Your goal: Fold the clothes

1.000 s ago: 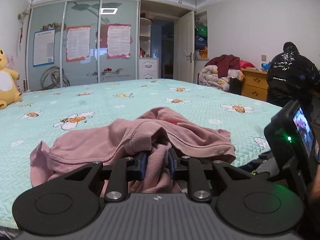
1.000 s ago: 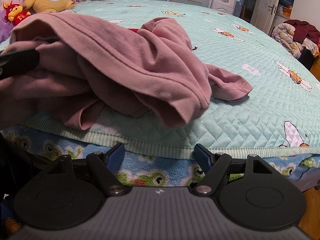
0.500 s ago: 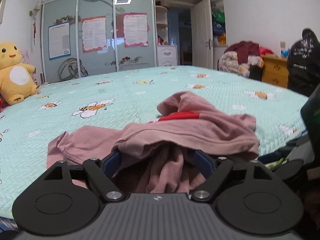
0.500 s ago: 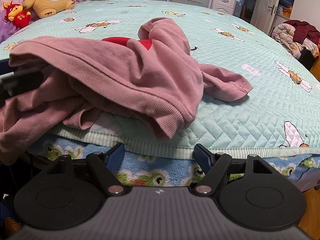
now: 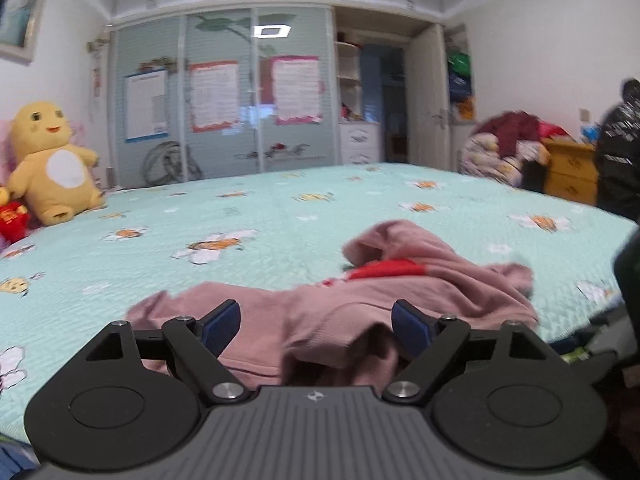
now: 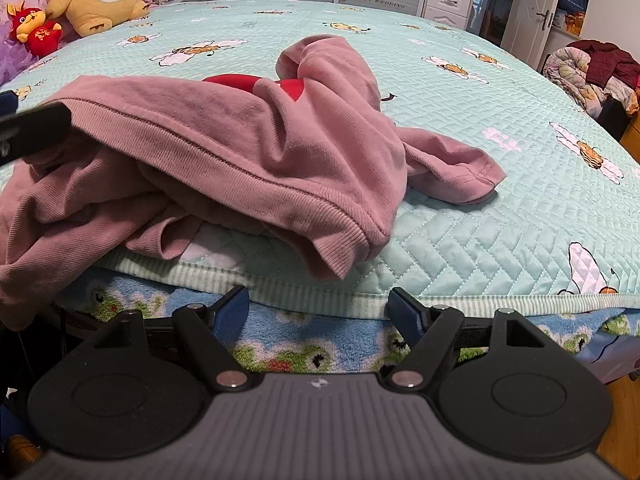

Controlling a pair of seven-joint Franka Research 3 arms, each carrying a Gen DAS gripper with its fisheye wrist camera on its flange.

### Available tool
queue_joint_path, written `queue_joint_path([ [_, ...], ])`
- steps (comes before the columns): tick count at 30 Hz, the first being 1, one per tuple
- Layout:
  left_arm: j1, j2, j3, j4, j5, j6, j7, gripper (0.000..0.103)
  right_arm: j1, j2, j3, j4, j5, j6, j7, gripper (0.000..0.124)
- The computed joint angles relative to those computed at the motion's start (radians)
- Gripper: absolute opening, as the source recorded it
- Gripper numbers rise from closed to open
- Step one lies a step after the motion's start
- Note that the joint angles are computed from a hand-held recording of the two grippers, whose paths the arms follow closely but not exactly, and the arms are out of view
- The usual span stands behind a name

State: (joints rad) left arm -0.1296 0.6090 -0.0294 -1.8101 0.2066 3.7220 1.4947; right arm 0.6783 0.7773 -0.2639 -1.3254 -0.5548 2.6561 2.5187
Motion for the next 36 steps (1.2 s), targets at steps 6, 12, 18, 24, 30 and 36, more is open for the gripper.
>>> queue_joint_path([
  [6,0.021,0.007,-0.017,0.024,-0.026,-0.054,-0.036,0.097,0.000,0.002,-0.001,0.002,0.001,0.000,-0.001,0.077],
  [12,0.074,0.017,-0.058,0.046,0.152,-0.105,-0.082,0.097,0.002,0.004,-0.002,0.005,0.001,-0.003,0.001,0.077],
  [18,0.029,0.034,-0.019,0.076,0.154,-0.168,-0.053,0.097,0.004,0.004,-0.003,0.004,-0.002,-0.003,0.004,0.077],
  [24,0.017,0.065,-0.016,0.128,0.132,-0.218,-0.042,0.097,0.006,0.003,-0.005,0.002,-0.007,-0.003,0.008,0.077],
  [30,0.046,0.105,-0.053,0.205,0.164,-0.298,-0.055,0.097,0.009,0.003,-0.007,0.003,-0.013,-0.005,0.013,0.077],
  [36,0.129,0.129,-0.150,0.233,0.228,-0.309,-0.067,0.088,0.012,0.007,-0.010,0.008,-0.023,-0.009,0.019,0.077],
])
